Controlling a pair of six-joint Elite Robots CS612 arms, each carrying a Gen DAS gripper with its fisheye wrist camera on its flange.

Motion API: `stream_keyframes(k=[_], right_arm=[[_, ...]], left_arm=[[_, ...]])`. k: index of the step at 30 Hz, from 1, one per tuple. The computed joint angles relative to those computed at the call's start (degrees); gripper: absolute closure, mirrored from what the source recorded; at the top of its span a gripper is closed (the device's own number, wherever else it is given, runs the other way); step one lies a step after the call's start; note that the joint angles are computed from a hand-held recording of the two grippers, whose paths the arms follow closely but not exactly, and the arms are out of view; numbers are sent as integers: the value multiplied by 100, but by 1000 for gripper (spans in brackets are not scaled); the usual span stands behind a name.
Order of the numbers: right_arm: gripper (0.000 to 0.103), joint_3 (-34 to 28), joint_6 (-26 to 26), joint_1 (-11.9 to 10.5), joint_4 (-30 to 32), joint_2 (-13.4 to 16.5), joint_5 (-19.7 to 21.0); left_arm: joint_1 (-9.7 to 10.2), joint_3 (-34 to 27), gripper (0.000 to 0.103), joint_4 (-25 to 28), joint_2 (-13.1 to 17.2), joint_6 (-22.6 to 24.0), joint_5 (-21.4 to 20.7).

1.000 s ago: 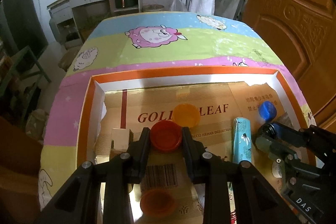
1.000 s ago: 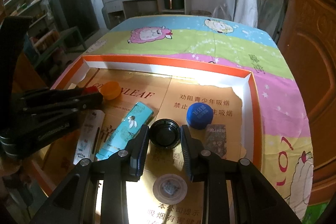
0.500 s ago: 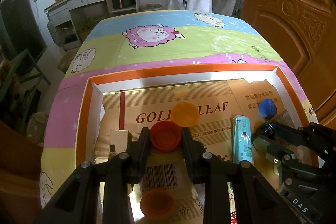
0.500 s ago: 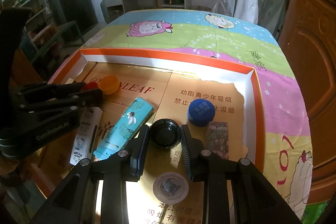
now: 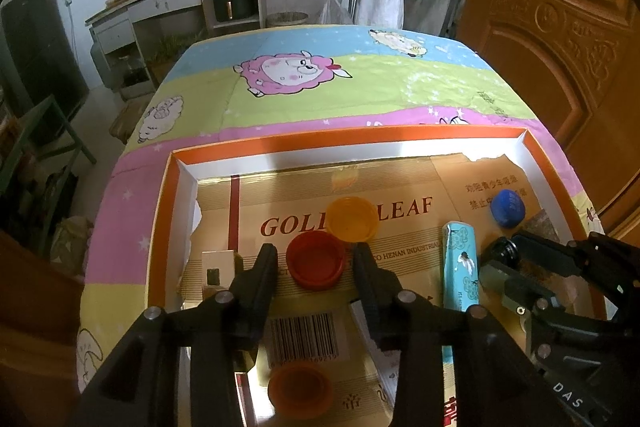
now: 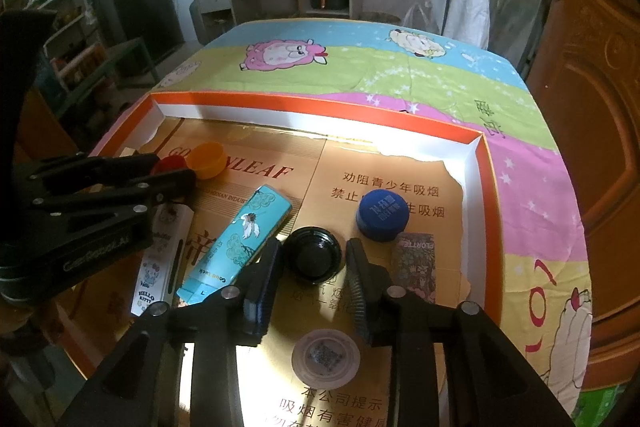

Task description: Organize rigid objects

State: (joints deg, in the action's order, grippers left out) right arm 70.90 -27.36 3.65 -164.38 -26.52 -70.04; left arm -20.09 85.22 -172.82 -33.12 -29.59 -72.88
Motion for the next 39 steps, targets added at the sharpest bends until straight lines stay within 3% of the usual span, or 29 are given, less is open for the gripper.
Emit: stream_keyframes(k=[30,32,34,39], right_arm=[[64,582,188,-25,-680,-320,-17],[61,635,214,-31,-739,-350,-26],[49,695,243,-37,-819,-382,-44],[49,829,309,-51,-975,-457,-54]], left_arm=[[-142,511,63,-485,-325,-109,308],[-158,554,63,-520,-352,-126,315],[-175,595,63,-557,-377,-139,326],[-218,697,63,-651,-437,-174,370]])
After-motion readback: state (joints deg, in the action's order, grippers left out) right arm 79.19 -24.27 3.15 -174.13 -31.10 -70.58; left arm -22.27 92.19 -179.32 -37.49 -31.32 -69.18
